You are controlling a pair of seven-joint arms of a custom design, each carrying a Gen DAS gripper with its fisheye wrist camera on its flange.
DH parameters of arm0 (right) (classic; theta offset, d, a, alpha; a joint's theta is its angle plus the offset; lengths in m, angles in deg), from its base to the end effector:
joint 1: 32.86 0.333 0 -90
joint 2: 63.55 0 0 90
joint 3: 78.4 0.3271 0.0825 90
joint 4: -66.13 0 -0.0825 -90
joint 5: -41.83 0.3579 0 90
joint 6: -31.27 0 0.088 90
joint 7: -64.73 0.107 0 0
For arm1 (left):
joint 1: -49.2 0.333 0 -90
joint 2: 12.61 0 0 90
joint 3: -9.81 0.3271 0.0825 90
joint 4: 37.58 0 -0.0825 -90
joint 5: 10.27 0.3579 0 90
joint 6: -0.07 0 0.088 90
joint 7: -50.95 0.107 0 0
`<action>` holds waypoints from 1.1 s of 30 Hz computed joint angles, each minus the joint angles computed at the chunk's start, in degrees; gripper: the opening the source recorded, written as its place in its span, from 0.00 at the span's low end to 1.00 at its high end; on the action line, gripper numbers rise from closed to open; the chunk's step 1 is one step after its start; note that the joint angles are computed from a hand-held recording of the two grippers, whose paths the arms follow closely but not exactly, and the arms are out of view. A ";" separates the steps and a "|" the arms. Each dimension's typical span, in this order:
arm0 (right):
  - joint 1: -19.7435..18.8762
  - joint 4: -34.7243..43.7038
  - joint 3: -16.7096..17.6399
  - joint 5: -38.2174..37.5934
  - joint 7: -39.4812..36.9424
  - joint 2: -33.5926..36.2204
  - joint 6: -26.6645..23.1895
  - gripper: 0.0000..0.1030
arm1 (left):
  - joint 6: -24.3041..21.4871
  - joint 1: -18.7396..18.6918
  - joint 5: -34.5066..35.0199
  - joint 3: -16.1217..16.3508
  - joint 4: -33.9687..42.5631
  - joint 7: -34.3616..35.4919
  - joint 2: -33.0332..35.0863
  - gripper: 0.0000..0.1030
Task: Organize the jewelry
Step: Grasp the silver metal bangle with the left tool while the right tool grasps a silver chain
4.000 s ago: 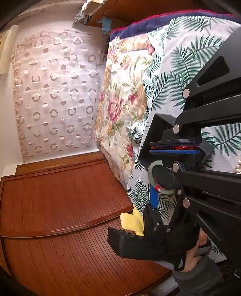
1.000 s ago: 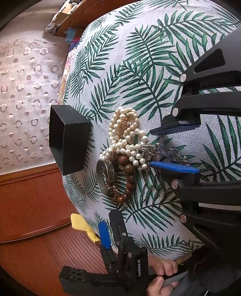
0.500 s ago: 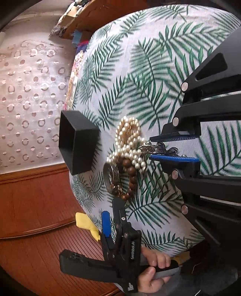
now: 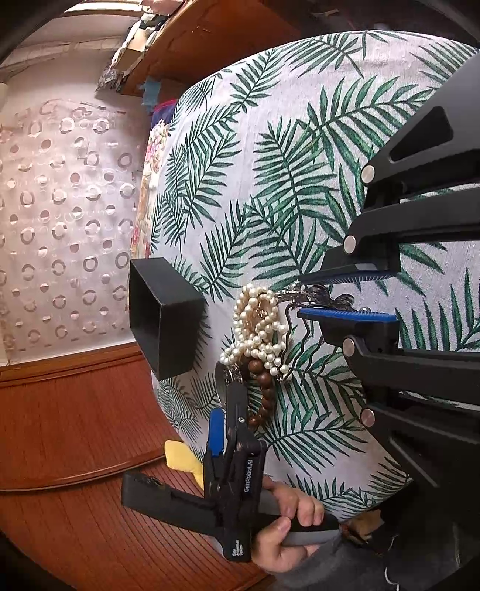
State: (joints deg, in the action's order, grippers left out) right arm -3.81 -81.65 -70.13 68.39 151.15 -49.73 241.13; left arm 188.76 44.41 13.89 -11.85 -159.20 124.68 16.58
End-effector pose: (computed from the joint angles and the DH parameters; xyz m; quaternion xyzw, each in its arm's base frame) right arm 0.4134 0.2409 0.3066 -0.7087 0.5845 -0.1935 0.3444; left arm 0.5349 -0.2911 0.2981 -0.4743 0.8072 -0.3343 0.1079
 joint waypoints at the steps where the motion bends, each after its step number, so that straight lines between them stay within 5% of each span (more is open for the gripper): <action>1: -0.21 -0.13 0.07 -0.25 0.29 -0.02 0.10 0.14 | -0.43 0.36 0.09 -0.43 0.46 0.12 0.31 0.83; 6: -0.57 -0.31 -0.02 -0.61 0.76 -0.02 0.28 0.14 | -2.86 1.22 -0.04 -1.88 2.46 1.82 1.44 0.77; 11: -0.86 -0.36 -0.12 -1.01 0.86 -0.40 0.31 0.13 | -3.78 4.23 -0.97 -5.37 2.92 4.84 2.61 0.56; 15: -0.06 -0.30 -0.63 0.45 -0.84 -1.11 -0.02 0.12 | -2.22 6.16 -1.49 -7.25 1.73 5.80 2.36 0.56; 25: 0.45 0.10 -0.64 1.80 -4.06 -2.69 -0.23 0.10 | 4.22 0.50 -0.03 0.52 -1.51 0.64 -2.58 0.56; 33: 2.21 0.56 -0.81 6.55 -9.25 -4.42 -0.26 0.10 | 7.02 -0.04 1.76 2.86 -2.26 -3.64 -4.17 0.56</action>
State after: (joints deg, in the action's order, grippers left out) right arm -1.61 -81.09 -70.94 74.94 141.89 -54.15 240.87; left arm 195.77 44.37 15.66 -8.99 -161.46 121.03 12.41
